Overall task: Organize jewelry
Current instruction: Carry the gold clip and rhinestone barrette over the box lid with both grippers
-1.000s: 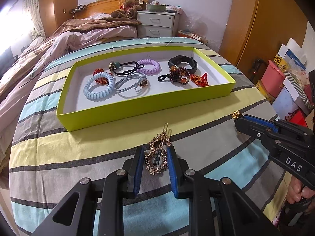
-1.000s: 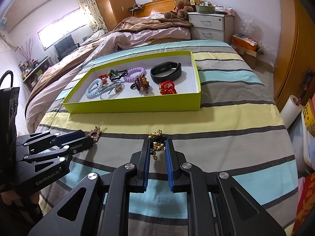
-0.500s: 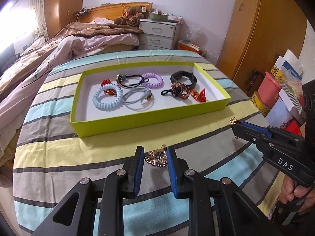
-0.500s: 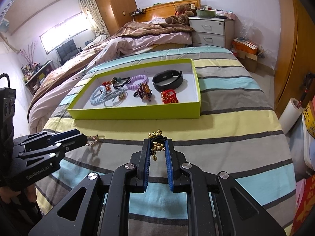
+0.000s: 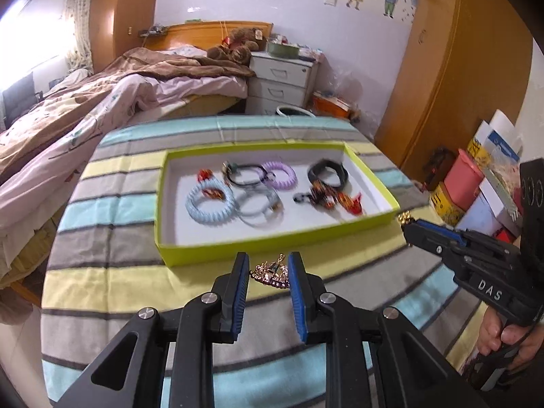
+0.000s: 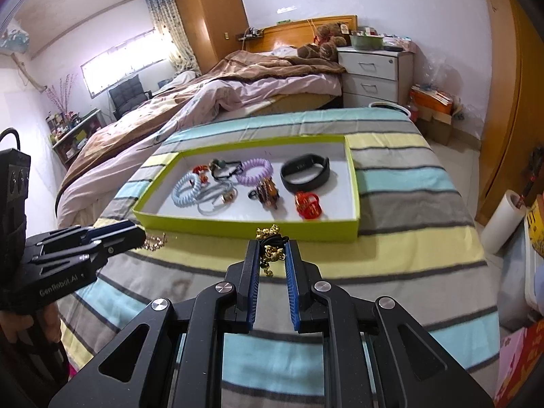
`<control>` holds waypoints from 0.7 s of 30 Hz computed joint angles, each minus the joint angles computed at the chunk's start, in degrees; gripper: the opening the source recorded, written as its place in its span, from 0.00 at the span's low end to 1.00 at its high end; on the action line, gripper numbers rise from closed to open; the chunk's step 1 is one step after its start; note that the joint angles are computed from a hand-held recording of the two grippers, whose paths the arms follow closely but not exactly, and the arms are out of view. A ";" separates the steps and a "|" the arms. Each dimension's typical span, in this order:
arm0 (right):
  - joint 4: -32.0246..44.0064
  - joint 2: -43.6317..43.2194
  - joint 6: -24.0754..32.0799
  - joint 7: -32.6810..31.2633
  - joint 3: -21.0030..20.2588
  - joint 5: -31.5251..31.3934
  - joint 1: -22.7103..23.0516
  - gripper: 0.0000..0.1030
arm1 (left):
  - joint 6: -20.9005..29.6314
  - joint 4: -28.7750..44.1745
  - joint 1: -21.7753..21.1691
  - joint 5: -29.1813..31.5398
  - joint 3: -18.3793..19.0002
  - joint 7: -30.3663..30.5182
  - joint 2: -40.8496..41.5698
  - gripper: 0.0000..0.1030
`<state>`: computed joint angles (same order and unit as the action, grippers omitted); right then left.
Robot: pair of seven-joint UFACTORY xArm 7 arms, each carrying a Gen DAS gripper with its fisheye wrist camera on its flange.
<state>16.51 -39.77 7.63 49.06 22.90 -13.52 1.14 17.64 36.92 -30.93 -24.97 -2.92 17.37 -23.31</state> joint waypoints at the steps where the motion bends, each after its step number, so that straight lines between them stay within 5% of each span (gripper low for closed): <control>1: 0.61 0.95 -0.52 -0.40 -0.21 -0.19 -0.22 0.15 | -0.24 0.54 0.22 0.21 0.10 0.07 0.36 0.23; 10: 8.42 13.15 -4.52 -3.54 1.70 -2.60 -4.99 0.15 | -0.32 7.37 2.39 -1.97 1.37 2.73 7.78 0.23; 21: 16.38 24.85 -4.56 -3.00 2.49 -8.63 -7.82 0.15 | 0.33 12.96 7.74 -2.29 -2.58 3.01 15.80 0.23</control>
<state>32.89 -14.91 3.06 46.05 25.39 -22.15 -6.68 17.97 49.88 -23.19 -27.25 -5.50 20.38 -7.50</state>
